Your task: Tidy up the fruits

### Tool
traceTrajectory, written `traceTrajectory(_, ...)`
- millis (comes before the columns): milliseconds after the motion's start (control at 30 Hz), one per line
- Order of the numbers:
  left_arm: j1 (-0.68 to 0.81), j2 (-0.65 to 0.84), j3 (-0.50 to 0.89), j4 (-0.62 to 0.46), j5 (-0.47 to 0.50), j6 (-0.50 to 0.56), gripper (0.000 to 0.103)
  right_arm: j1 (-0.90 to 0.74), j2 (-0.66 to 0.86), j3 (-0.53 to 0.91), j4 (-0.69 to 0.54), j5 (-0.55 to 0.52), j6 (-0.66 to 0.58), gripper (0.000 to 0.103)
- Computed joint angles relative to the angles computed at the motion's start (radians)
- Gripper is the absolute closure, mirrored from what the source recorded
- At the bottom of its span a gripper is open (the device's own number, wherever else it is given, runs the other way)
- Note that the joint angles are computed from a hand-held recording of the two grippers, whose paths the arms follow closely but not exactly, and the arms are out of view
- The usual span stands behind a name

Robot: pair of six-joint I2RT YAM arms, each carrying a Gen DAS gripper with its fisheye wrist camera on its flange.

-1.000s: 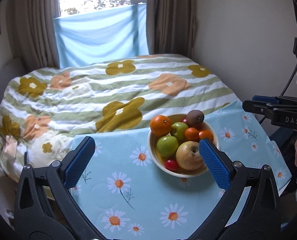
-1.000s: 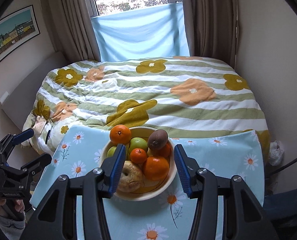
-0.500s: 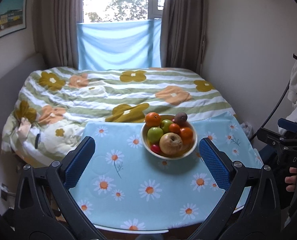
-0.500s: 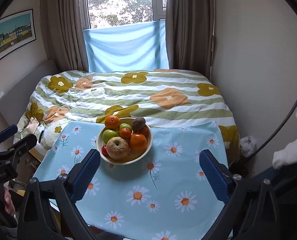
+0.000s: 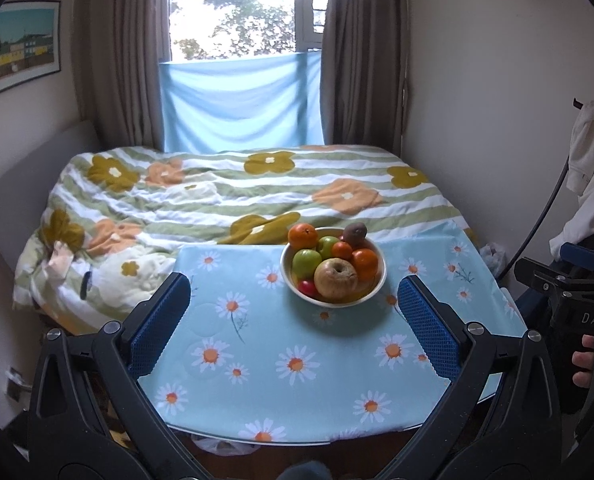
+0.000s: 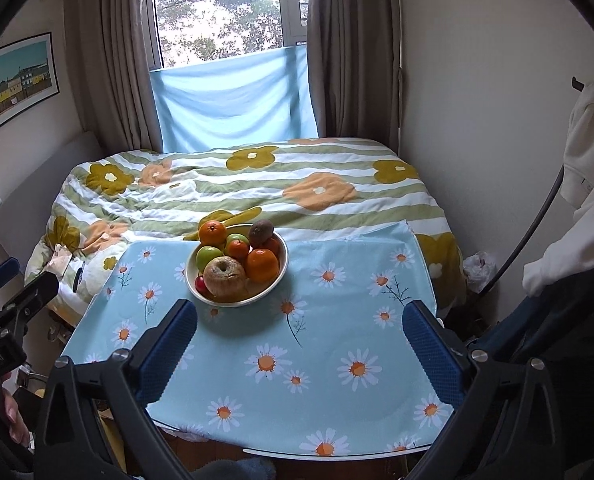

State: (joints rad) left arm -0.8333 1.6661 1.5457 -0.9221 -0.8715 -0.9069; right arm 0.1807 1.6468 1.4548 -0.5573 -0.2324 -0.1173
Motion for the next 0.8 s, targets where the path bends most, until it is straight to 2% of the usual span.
traceTrajectory(800, 0.003, 0.006, 0.026, 0.001, -0.014, 0.026, 0.0, 0.02, -0.027, -0.007, 0.024, 0.041, 0.017, 0.001)
